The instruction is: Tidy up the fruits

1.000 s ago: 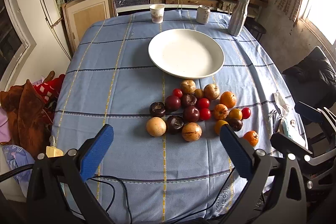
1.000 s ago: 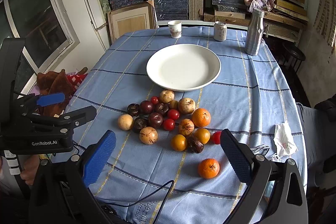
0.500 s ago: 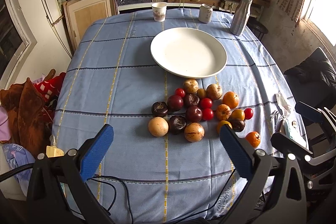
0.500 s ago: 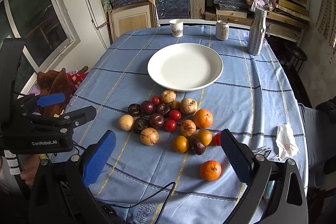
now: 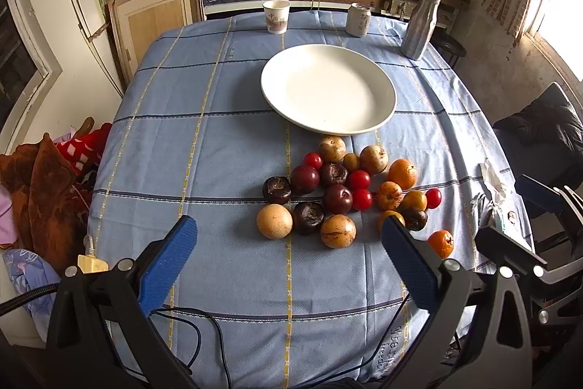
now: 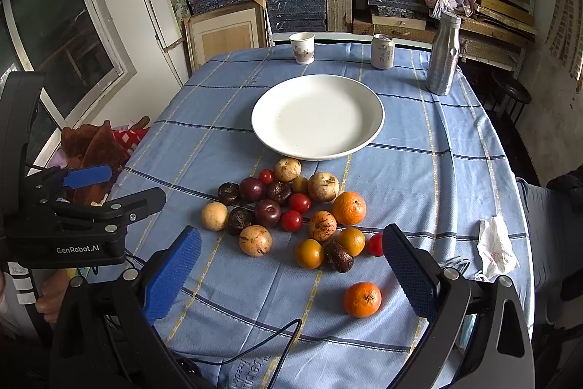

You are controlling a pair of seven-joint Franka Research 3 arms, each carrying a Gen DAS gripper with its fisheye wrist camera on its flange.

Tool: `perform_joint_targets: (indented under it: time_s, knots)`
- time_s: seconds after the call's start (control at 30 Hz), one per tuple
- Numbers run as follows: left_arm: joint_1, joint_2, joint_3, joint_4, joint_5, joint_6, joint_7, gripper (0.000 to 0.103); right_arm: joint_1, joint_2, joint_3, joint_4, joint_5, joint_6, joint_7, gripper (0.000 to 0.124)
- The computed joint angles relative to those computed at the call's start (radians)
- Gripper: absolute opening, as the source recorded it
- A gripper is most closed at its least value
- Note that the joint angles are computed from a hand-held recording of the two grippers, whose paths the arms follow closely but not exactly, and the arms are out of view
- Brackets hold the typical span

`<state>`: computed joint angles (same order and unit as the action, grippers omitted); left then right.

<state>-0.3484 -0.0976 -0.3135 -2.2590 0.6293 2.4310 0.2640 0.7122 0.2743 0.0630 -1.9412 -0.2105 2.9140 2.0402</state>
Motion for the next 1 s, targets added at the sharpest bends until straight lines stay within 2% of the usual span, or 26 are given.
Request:
perform_joint_targets:
  time_s: [1.0]
  knots:
    - [0.009, 0.016, 0.011, 0.005, -0.017, 0.02, 0.029, 0.099, 0.002, 0.014, -0.004, 0.016, 0.004, -0.009, -0.002, 0.1]
